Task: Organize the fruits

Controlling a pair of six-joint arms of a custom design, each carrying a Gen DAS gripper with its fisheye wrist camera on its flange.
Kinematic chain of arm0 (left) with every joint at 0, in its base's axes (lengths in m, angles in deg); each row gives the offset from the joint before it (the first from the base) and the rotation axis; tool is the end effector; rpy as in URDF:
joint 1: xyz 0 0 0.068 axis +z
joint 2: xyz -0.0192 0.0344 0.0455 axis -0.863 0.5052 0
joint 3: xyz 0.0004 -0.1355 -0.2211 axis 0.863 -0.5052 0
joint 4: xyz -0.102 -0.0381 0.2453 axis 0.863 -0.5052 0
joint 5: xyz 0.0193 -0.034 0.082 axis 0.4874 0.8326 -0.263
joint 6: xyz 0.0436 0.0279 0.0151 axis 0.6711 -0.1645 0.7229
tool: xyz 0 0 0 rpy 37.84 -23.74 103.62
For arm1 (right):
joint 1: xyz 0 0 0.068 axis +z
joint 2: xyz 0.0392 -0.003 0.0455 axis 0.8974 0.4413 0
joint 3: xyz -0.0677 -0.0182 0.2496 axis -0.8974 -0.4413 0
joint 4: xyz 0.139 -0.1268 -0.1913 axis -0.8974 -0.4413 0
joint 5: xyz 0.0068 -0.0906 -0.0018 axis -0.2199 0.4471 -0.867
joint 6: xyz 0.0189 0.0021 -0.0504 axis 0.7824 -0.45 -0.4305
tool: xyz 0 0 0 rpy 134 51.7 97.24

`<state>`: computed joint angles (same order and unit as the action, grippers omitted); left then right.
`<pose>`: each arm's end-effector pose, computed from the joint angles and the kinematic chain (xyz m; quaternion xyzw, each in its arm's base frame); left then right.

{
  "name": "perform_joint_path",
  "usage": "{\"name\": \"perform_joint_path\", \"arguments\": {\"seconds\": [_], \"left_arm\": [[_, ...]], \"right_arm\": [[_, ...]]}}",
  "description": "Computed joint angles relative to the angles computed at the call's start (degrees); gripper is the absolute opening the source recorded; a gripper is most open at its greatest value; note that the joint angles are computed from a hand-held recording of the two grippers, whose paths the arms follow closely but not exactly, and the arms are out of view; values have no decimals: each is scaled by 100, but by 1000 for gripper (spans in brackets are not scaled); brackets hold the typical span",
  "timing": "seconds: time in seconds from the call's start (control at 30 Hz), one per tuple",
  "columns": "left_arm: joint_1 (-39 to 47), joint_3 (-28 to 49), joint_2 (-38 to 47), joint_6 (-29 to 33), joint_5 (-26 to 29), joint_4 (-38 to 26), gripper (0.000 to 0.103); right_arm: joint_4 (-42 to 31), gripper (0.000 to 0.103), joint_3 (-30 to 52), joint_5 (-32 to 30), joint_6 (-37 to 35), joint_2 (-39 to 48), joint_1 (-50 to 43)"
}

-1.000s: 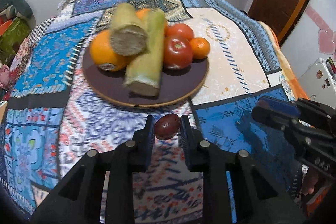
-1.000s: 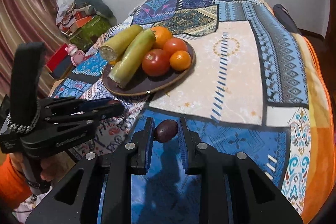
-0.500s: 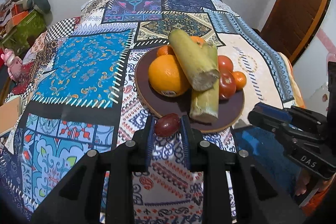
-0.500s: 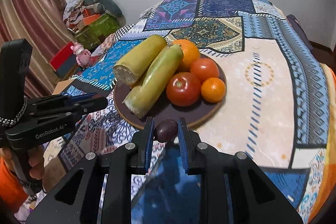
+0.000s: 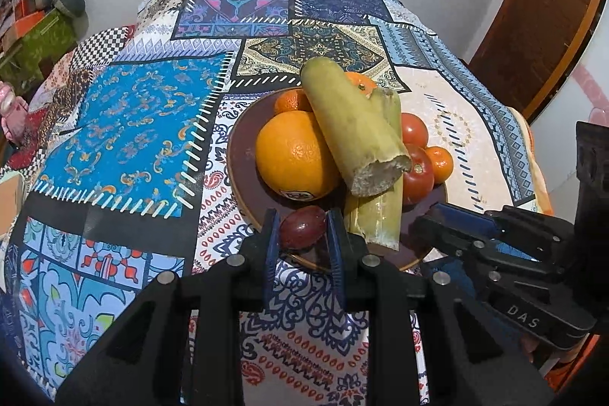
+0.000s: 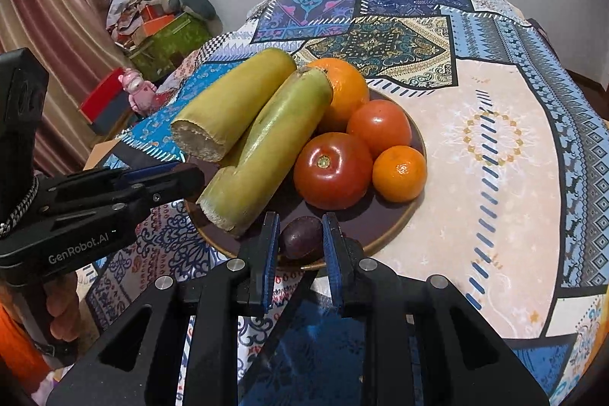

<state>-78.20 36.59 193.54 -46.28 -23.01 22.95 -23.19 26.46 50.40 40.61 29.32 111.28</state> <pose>0.3890 -0.1422 0.0159 0.2896 0.9076 -0.1699 0.2521 0.2496 0.2539 0.0490 0.1055 0.9368 0.1174 0.3121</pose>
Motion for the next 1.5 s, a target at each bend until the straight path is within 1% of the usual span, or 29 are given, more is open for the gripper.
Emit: {"name": "perform_joint_path", "arguments": {"seconds": [0.07,0.13,0.2,0.27,0.37,0.53,0.67,0.8,0.9,0.93,1.03,1.1,1.17,1.23,1.27,1.3,1.33,1.4,1.43,1.47,1.5], "left_arm": [[-8,-22,0,-11,-17,40,24],[-7,-68,-29,-2,-6,72,24],[11,-122,-74,-2,25,97,25],[30,-226,-154,1,50,164,31],[73,-452,-346,21,42,281,33],[260,-1017,-991,48,198,426,33],[509,-1862,-2056,107,506,676,33],[783,-2918,-3584,173,855,924,33],[1045,-3557,-4834,151,1184,876,35],[1129,-3727,-5214,121,1297,836,35],[1417,-4183,-6430,100,1662,555,38],[1660,-4431,-7203,81,1948,316,43],[1909,-4623,-7847,31,2225,121,50],[2116,-4743,-8314,32,2433,-75,55],[2229,-4805,-8565,46,2532,-196,61],[2295,-4858,-8743,34,2589,-261,65],[2413,-4938,-8971,-1,2684,-308,69],[2618,-5035,-9327,15,2833,-480,73],[2708,-5055,-9449,39,2902,-567,77],[2796,-5102,-9577,24,2954,-609,82],[2875,-5124,-9647,10,3015,-632,85]], "right_arm": [[-62,22,42,5,20,25,13],[-54,26,22,-23,56,10,13],[-32,36,-34,12,108,-40,10],[-1,39,-126,38,157,-134,16],[-84,39,-242,139,224,-349,80],[-577,39,-421,729,418,-1056,435],[-1243,39,-418,1467,672,-1795,924],[-2238,39,-95,2435,1038,-2372,1586],[-3287,39,486,3272,1460,-2518,2190],[-3578,39,671,3484,1581,-2501,2334],[-4786,42,1452,4163,2232,-2235,2861],[-5498,45,1930,4489,2683,-2005,3138],[-6363,47,2475,4760,3314,-1681,3393],[-7211,52,2998,4963,3962,-1334,3593],[-7475,59,3149,5018,4188,-1227,3640],[-7893,67,3385,5090,4555,-1046,3718],[-8147,70,3519,5135,4776,-931,3755],[-8846,79,3910,5167,5322,-615,3807],[-9163,82,4078,5170,5580,-474,3825],[-9284,87,4128,5192,5704,-411,3821],[-9382,90,4161,5205,5817,-366,3829]]}}
